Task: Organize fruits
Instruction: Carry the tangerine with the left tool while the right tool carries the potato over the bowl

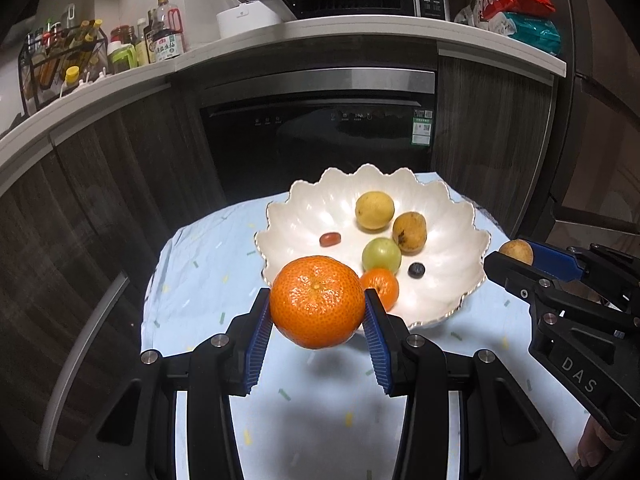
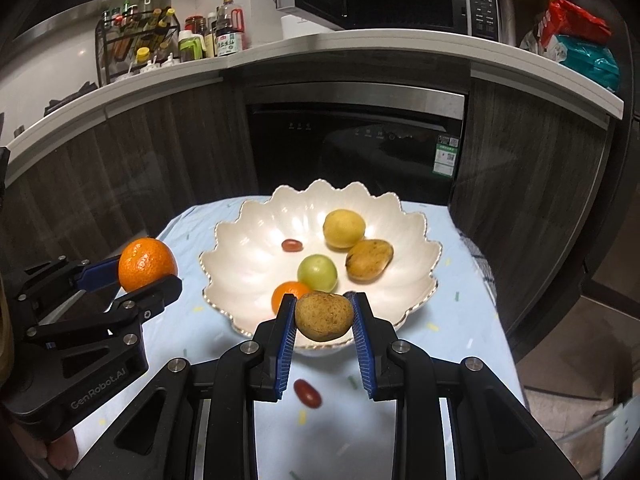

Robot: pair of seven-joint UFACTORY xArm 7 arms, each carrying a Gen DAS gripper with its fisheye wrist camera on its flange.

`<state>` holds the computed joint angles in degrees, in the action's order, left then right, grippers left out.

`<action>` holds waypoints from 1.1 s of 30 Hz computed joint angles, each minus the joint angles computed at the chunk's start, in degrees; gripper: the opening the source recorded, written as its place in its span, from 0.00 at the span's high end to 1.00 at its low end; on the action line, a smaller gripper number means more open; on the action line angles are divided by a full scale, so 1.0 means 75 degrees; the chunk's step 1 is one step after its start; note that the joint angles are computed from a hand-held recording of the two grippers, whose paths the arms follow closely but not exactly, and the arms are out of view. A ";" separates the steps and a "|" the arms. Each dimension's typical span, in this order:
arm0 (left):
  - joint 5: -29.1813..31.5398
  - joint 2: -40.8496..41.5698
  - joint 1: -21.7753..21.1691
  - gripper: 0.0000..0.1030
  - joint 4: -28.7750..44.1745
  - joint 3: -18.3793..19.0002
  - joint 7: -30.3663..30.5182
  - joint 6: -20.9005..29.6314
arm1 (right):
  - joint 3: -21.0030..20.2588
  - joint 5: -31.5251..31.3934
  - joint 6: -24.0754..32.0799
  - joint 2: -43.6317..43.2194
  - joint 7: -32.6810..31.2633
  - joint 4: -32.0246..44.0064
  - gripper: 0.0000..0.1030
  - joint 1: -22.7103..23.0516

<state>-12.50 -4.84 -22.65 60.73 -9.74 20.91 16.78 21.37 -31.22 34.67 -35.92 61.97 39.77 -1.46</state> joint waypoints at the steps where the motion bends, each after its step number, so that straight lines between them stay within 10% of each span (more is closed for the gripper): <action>1: 0.0030 0.0059 -0.0001 0.57 0.0073 -0.0012 -0.0034 0.0004 | -0.0023 -0.0016 -0.0003 0.0007 -0.0017 0.0016 0.72 -0.0018; 33: 0.0974 0.1907 0.0007 0.58 0.1835 -0.0275 -0.0923 0.0086 | -0.0516 -0.0711 -0.0464 0.0876 0.0105 0.0316 0.72 -0.0623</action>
<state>-5.20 9.46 -22.59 74.50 -11.80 13.99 17.42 17.50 -36.55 31.19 -29.34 62.76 42.14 -6.13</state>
